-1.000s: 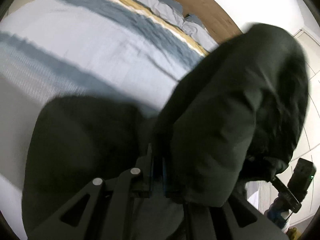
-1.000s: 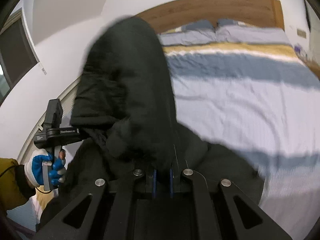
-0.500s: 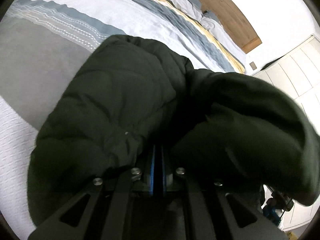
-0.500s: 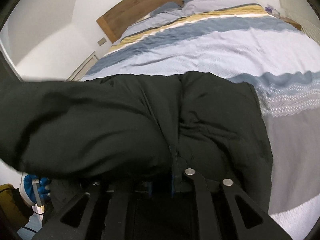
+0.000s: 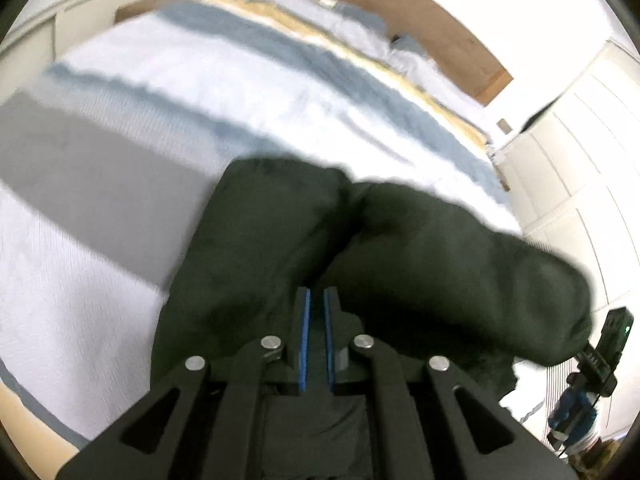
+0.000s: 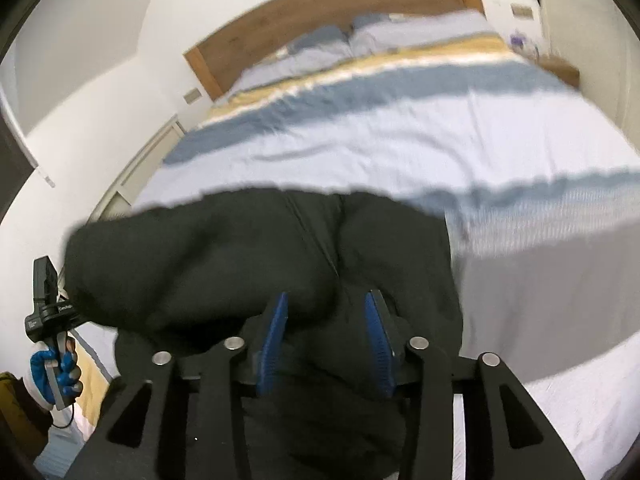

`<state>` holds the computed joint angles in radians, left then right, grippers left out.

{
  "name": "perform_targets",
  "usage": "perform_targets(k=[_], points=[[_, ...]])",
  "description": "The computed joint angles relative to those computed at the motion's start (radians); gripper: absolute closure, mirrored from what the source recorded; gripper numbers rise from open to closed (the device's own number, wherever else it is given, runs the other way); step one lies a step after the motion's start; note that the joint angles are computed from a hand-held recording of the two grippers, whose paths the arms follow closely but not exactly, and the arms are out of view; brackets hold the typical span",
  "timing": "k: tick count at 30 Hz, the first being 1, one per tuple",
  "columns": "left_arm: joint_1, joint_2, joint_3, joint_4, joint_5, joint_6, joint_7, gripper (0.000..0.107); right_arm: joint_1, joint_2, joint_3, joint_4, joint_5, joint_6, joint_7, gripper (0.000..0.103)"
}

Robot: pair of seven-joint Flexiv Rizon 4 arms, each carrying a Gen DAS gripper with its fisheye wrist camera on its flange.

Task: Fold large clothes
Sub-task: 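Lower the held black coat onto the duvet with both tools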

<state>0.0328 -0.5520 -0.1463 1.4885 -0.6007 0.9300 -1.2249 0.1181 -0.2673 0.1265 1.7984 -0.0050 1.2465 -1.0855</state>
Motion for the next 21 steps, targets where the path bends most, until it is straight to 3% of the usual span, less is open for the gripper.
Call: perform_targets(k=[1, 3, 5, 13, 17, 21], points=[[0.003, -0.010, -0.013, -0.035, 0.013, -0.006, -0.005, 0.095, -0.002, -0.004, 0.003, -0.031, -0.001, -0.009, -0.015, 0.053], [-0.010, -0.009, -0.007, -0.073, 0.015, -0.017, 0.003, 0.073, -0.003, -0.018, 0.013, -0.093, 0.005, -0.032, -0.046, 0.049], [-0.030, -0.031, -0.008, -0.135, 0.036, -0.019, -0.008, 0.065, 0.001, -0.046, 0.021, -0.163, 0.012, -0.065, -0.075, 0.046], [-0.104, -0.149, -0.024, -0.361, 0.121, -0.117, -0.030, 0.063, 0.049, -0.178, 0.048, -0.374, 0.021, -0.162, -0.159, 0.037], [-0.119, -0.140, -0.034, -0.318, 0.138, -0.122, 0.023, 0.063, 0.069, -0.192, 0.060, -0.371, 0.024, -0.190, -0.201, 0.033], [-0.124, -0.105, -0.017, -0.189, 0.156, -0.085, 0.057, 0.063, 0.086, -0.170, 0.054, -0.294, 0.017, -0.201, -0.214, 0.031]])
